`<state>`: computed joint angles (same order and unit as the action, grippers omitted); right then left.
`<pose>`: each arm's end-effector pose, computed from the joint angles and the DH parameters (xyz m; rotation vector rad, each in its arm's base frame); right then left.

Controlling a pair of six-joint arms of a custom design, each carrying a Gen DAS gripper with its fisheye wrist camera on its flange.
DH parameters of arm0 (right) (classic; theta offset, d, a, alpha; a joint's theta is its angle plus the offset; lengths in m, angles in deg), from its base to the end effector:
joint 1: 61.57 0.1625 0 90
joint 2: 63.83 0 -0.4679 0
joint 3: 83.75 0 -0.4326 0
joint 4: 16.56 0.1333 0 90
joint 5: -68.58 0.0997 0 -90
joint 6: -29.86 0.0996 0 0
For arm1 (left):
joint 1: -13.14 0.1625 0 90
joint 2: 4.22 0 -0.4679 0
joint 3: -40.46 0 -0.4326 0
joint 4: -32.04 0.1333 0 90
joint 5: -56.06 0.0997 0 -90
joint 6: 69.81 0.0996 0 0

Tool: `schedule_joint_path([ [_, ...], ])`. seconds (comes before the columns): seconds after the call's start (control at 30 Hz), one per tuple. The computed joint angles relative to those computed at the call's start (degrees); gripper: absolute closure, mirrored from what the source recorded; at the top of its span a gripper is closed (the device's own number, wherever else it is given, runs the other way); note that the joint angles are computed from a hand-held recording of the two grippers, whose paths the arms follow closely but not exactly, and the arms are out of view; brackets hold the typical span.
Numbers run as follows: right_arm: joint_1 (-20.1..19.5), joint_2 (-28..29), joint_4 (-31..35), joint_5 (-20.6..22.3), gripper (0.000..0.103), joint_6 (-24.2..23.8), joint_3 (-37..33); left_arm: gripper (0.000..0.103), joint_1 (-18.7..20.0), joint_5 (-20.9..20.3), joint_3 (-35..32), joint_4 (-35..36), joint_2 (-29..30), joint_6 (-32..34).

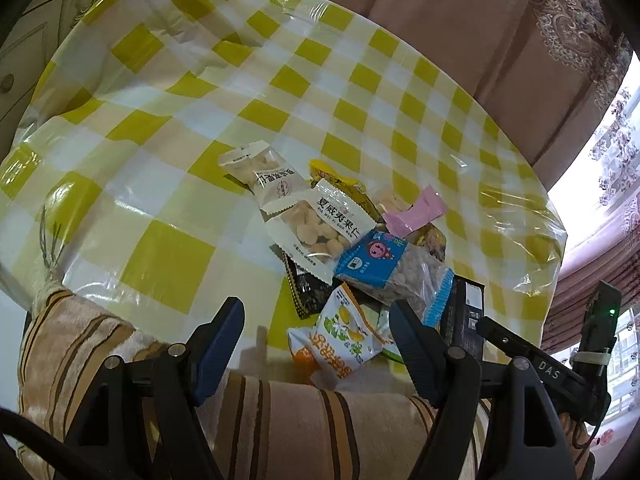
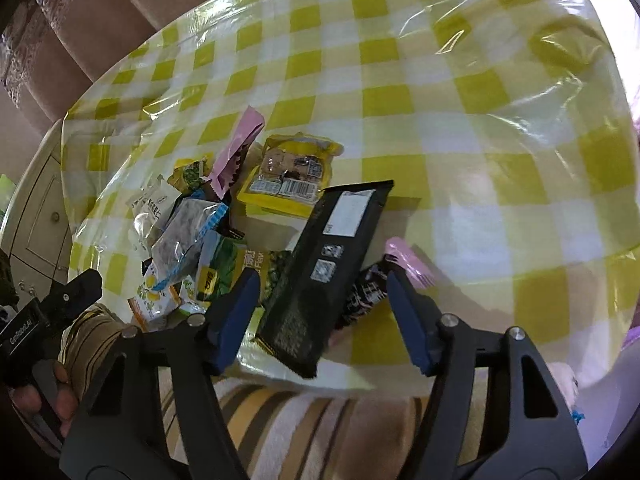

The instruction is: Organize snacks

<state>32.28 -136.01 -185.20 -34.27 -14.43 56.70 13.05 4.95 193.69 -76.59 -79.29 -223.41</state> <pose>0.1390 -0.4105 0.1285 1.1423 -2.6290 0.1325 -0.1934 -0.1955 0.0660 -0.7923 2.1372 -1.3442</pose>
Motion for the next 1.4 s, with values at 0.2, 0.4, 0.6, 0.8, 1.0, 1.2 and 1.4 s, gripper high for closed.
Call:
schedule_joint_path([
  [0.2,0.7,2.4,1.1,-1.4,0.039,1.0,-1.2,0.030,1.8,1.7,0.7,-0.8,-1.3,1.8],
  [0.4,1.5,4.5,1.6,-2.9,0.038,1.6,-2.3,0.031,5.3,5.0,1.2,-0.6,-3.5,4.6],
  [0.6,2.4,6.5,2.4,-3.8,0.038,2.4,-3.7,0.031,12.6,8.1,0.0,-1.7,-5.5,15.2],
  [0.8,3.2,8.5,2.9,-4.9,0.038,3.0,-4.8,0.030,20.7,8.1,-1.8,-7.6,-4.1,30.4],
  [1.0,4.2,9.9,0.6,-5.8,0.042,2.3,-4.7,0.037,23.9,8.1,-2.1,-10.0,-3.2,35.4],
  [1.2,4.6,9.5,-2.1,-5.5,0.055,0.4,-3.6,0.073,23.2,8.6,-2.1,-9.9,-2.4,35.0],
  [1.4,4.4,7.2,-5.4,-3.7,0.055,-1.8,-1.7,0.086,19.5,9.4,-0.9,-6.9,-3.7,29.0],
])
